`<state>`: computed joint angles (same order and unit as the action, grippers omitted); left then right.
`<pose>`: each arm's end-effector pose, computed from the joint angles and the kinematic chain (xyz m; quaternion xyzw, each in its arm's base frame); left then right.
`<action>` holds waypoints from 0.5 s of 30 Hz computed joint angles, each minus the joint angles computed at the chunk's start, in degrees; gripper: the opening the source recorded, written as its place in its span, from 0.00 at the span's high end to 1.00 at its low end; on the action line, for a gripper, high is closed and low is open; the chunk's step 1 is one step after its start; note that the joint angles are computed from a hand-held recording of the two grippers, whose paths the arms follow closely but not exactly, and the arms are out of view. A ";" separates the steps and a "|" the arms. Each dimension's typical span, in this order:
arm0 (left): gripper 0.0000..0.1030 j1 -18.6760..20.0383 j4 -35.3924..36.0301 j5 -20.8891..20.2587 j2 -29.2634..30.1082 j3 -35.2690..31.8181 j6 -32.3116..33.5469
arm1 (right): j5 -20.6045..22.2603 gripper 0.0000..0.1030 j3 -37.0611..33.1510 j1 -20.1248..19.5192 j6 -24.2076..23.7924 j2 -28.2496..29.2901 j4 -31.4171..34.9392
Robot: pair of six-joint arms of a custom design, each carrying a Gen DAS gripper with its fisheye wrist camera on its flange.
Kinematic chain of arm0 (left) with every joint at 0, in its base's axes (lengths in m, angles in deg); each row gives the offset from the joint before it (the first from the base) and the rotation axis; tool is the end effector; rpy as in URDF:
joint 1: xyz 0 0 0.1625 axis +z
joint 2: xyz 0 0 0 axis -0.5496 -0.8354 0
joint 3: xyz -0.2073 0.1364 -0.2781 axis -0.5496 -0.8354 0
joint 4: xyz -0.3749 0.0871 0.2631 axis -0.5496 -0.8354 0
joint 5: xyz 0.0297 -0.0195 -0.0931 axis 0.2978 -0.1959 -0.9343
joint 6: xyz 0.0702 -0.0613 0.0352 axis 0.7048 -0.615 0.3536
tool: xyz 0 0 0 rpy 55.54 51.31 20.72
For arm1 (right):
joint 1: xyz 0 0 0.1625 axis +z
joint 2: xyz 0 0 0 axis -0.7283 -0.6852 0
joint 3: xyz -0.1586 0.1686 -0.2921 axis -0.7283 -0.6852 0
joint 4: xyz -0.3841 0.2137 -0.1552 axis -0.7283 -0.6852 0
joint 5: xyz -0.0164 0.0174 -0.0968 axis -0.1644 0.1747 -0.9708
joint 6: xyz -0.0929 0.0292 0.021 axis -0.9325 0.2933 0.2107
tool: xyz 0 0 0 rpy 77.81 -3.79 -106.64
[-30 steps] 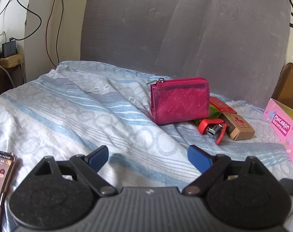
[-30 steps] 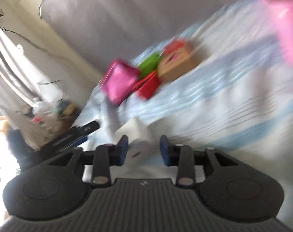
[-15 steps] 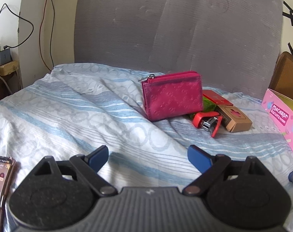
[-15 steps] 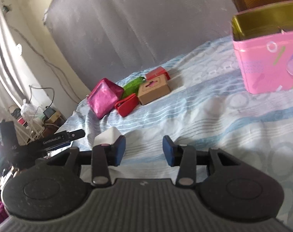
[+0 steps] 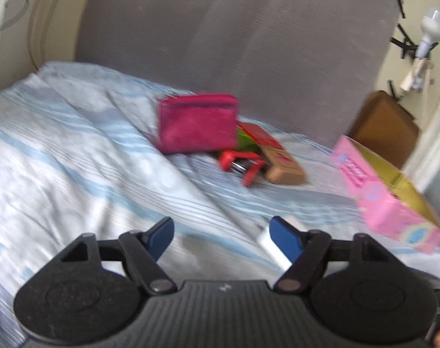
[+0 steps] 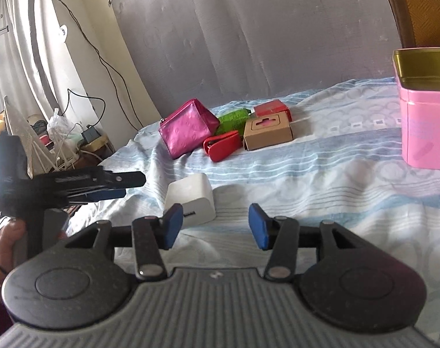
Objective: Organize rigid objects
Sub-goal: 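Carry the charger cube into the pink tin and release it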
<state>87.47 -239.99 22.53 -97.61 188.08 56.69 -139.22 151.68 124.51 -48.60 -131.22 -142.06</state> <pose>-0.2238 -0.6215 0.0768 0.1793 0.8982 -0.3818 0.1237 0.0354 -0.5650 0.2401 0.2444 -0.8848 0.3897 0.0743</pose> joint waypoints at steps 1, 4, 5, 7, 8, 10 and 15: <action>0.35 -0.06 1.19 -1.36 -0.50 0.06 -0.76 | -0.49 0.49 0.05 0.27 -0.66 0.04 0.17; 0.36 0.01 3.88 -6.50 -1.75 0.11 -1.93 | -2.04 0.49 -0.19 1.18 -3.62 0.34 0.83; 0.36 -0.01 4.73 -7.74 -1.87 -0.01 -2.13 | -2.55 0.49 -0.28 1.48 -4.66 0.50 0.86; 0.36 -0.20 7.01 -9.27 -1.62 -0.75 -2.55 | -3.91 0.44 -0.67 2.23 -6.82 1.08 0.65; 0.36 -0.17 8.04 -9.81 -1.25 -1.28 -2.66 | -4.47 0.42 -0.97 2.53 -7.88 1.42 0.62; 0.36 -0.09 10.29 -10.27 -0.18 -2.66 -3.35 | -5.33 0.39 -1.64 3.17 -10.00 2.16 0.55; 0.35 0.47 13.58 -12.03 2.79 -5.95 -4.21 | -8.12 0.33 -4.16 5.19 -15.06 5.07 1.57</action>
